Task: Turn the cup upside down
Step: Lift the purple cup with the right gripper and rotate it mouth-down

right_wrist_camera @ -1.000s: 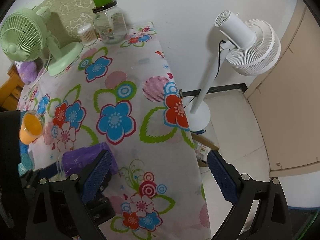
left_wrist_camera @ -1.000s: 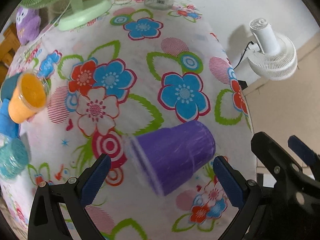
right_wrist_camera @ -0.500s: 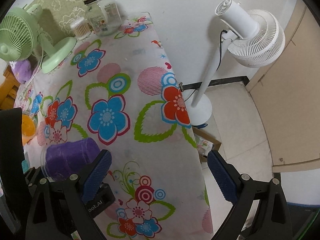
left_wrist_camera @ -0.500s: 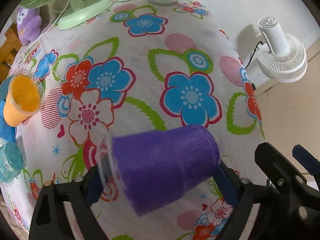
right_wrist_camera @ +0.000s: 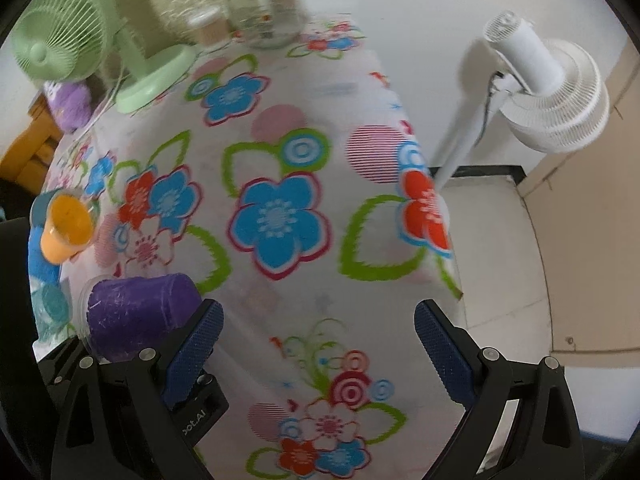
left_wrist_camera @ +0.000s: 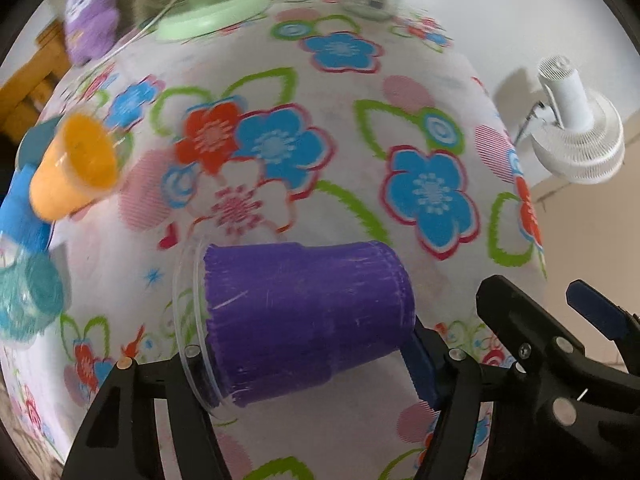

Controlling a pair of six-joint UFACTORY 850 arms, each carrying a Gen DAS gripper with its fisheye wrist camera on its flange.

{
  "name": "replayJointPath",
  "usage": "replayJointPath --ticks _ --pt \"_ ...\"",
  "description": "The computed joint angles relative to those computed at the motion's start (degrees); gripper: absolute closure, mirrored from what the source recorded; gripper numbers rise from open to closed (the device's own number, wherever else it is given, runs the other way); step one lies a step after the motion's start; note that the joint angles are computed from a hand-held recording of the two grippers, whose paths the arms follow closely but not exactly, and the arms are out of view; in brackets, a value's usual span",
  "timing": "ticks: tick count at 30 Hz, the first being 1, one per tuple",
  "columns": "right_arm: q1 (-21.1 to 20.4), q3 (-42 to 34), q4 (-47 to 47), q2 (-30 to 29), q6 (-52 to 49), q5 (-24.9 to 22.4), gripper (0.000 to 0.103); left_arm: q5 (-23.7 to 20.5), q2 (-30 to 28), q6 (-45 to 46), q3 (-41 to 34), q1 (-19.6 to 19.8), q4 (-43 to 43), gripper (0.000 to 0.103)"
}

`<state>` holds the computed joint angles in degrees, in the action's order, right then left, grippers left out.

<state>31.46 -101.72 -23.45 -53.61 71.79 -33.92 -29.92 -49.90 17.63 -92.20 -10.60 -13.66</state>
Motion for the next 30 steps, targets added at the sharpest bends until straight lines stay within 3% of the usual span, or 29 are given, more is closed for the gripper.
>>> replayJointPath --ticks 13,15,17,20,30 --pt "1.89 -12.77 7.63 -7.20 -14.65 -1.54 0.005 3.62 3.86 -14.83 6.38 4.39 5.44 0.031" --pt "2.10 -13.81 8.19 -7.72 -15.79 -1.90 0.005 3.64 4.16 -14.67 6.78 4.67 5.48 0.026" --pt "2.27 -14.22 8.38 -7.87 -16.10 -2.12 0.005 3.98 4.86 -12.47 7.56 5.10 3.80 0.010" --pt "2.47 -13.84 8.25 -7.47 -15.51 -2.02 0.005 5.45 7.13 -10.39 10.24 6.06 4.19 0.009" --pt "3.63 -9.05 4.75 -2.95 -6.07 -0.71 0.005 4.16 10.17 -6.90 10.66 6.64 6.81 0.008"
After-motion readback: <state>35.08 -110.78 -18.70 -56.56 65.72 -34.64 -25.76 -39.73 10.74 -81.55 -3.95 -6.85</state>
